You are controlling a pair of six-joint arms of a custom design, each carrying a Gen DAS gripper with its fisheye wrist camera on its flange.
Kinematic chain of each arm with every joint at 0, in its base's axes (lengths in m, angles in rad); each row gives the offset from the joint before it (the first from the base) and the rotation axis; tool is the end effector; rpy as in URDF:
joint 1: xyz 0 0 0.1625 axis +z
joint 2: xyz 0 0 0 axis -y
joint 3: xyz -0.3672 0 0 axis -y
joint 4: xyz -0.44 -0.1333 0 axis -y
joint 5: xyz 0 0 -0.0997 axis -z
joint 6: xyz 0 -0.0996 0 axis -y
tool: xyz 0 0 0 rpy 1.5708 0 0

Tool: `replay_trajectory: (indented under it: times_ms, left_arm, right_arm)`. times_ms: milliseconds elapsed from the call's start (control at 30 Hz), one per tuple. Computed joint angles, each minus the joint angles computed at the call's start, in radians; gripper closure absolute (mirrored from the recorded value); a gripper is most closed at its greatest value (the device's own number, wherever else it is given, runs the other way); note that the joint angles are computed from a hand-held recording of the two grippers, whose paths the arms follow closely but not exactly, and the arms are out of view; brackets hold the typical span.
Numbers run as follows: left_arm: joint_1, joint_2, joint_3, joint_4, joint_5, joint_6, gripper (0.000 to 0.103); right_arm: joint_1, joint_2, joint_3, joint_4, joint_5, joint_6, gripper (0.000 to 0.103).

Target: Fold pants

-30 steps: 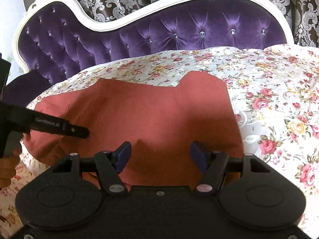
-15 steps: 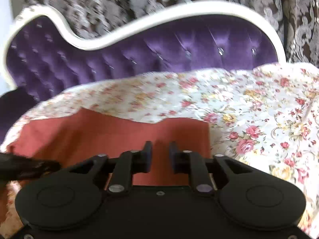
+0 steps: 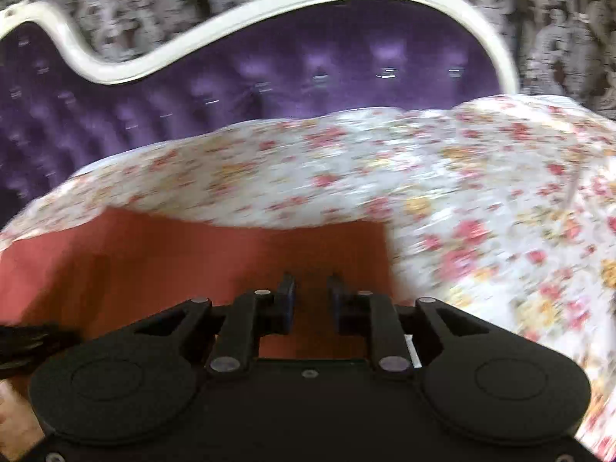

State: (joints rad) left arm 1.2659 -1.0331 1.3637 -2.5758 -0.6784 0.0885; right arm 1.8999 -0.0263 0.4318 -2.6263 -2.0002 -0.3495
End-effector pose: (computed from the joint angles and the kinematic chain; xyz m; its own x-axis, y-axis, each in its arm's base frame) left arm -0.0154 -0.7512 0.3485 -0.7209 -0.2084 -0.6609 0.2994 0.7665 -0.5682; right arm 0.3796 -0.8273 -0.0132 -0.7968 -0.3100 0.5186 -0.5643 0.6888 -0.4551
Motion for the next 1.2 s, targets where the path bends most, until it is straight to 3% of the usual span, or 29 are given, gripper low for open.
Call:
replay_trajectory:
  times_ms: [133,233,333,367,433,533,567,700,800,900,1067,1200]
  left_arm:
    - [-0.015,0.023,0.001,-0.027,0.059,0.059,0.066]
    - [-0.016,0.024,0.004,-0.040,0.066,0.048,0.065]
    - [-0.005,0.009,0.012,-0.045,0.025,0.018,0.064]
    - [-0.005,0.007,0.014,-0.046,0.021,0.024,0.063]
    - [-0.008,0.012,0.013,-0.050,0.036,0.046,0.060]
    - [-0.020,0.042,0.002,-0.091,0.126,0.089,0.035]
    - [-0.019,0.043,0.000,-0.096,0.131,0.091,0.034]
    - [-0.004,-0.016,0.016,-0.028,0.068,-0.037,0.034]
    - [-0.001,-0.067,0.049,-0.058,0.085,-0.056,0.035]
    - [0.005,-0.110,0.069,-0.079,0.152,-0.055,0.035]
    - [0.037,-0.165,0.054,-0.103,0.202,-0.052,0.035]
    - [0.066,-0.180,0.007,-0.084,0.196,-0.074,0.035]
  right_arm:
    - [0.023,-0.102,0.227,-0.090,0.030,-0.013,0.072]
    - [0.030,-0.121,0.282,-0.050,0.036,0.025,0.070]
    - [0.047,-0.109,0.308,-0.125,-0.014,-0.046,0.066]
    - [0.053,-0.100,0.300,-0.132,-0.032,-0.060,0.063]
    - [0.056,-0.099,0.298,-0.108,-0.024,-0.057,0.044]
    - [0.060,-0.070,0.247,-0.047,-0.013,-0.100,0.026]
    - [0.065,-0.055,0.230,-0.043,-0.025,-0.133,0.024]
    - [0.065,-0.061,0.272,-0.126,-0.026,-0.128,0.024]
    - [0.064,-0.067,0.302,-0.174,-0.026,-0.158,0.024]
    - [0.062,-0.084,0.324,-0.177,-0.014,-0.164,0.024]
    - [0.060,-0.088,0.330,-0.172,-0.006,-0.172,0.024]
    - [0.062,-0.085,0.316,-0.148,-0.010,-0.165,0.024]
